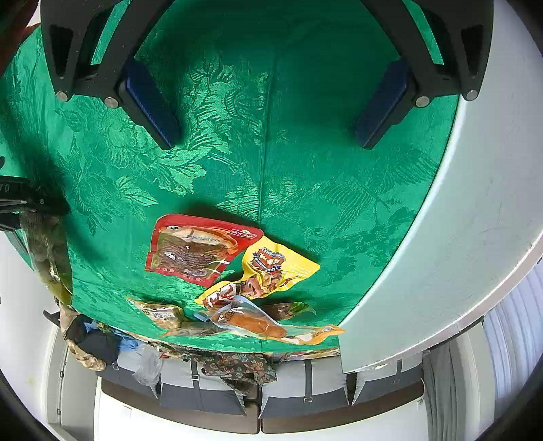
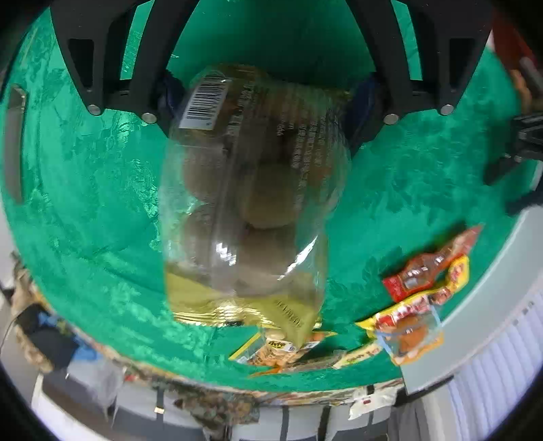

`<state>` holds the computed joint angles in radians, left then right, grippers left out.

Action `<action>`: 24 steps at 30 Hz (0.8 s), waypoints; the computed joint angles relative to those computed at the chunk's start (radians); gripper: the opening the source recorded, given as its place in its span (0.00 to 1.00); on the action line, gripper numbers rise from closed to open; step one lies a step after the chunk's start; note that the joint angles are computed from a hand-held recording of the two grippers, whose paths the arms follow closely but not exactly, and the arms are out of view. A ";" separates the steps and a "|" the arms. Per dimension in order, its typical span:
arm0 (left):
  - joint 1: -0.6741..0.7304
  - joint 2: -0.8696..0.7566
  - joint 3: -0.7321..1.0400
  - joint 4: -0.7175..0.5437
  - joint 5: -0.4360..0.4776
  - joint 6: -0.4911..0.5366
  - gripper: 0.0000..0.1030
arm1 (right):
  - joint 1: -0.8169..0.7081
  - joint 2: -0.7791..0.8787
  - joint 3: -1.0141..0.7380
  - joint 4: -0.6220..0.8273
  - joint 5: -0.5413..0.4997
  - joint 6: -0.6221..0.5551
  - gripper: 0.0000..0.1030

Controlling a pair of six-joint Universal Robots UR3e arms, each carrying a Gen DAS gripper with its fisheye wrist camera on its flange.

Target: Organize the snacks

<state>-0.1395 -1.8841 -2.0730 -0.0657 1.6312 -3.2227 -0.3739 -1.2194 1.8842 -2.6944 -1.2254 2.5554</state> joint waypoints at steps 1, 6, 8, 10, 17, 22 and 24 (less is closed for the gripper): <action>-0.003 0.001 -0.006 0.006 0.002 -0.002 1.00 | -0.004 0.001 0.022 -0.041 0.008 0.014 0.81; -0.009 0.011 -0.034 0.025 0.006 -0.006 1.00 | -0.057 0.003 0.140 -0.224 0.086 0.011 0.82; -0.009 0.011 -0.033 0.025 0.006 -0.006 1.00 | -0.059 0.005 0.132 -0.215 0.090 0.011 0.82; -0.008 0.009 -0.029 0.024 0.005 -0.005 1.00 | -0.056 0.008 0.125 -0.211 0.088 0.013 0.83; -0.008 0.007 -0.026 0.024 0.005 -0.005 1.00 | -0.053 0.014 0.120 -0.212 0.088 0.015 0.83; -0.008 0.009 -0.030 0.025 0.005 -0.005 1.00 | -0.056 0.012 0.124 -0.214 0.089 0.012 0.84; -0.008 0.010 -0.031 0.026 0.005 -0.005 1.00 | -0.056 0.013 0.123 -0.214 0.089 0.012 0.84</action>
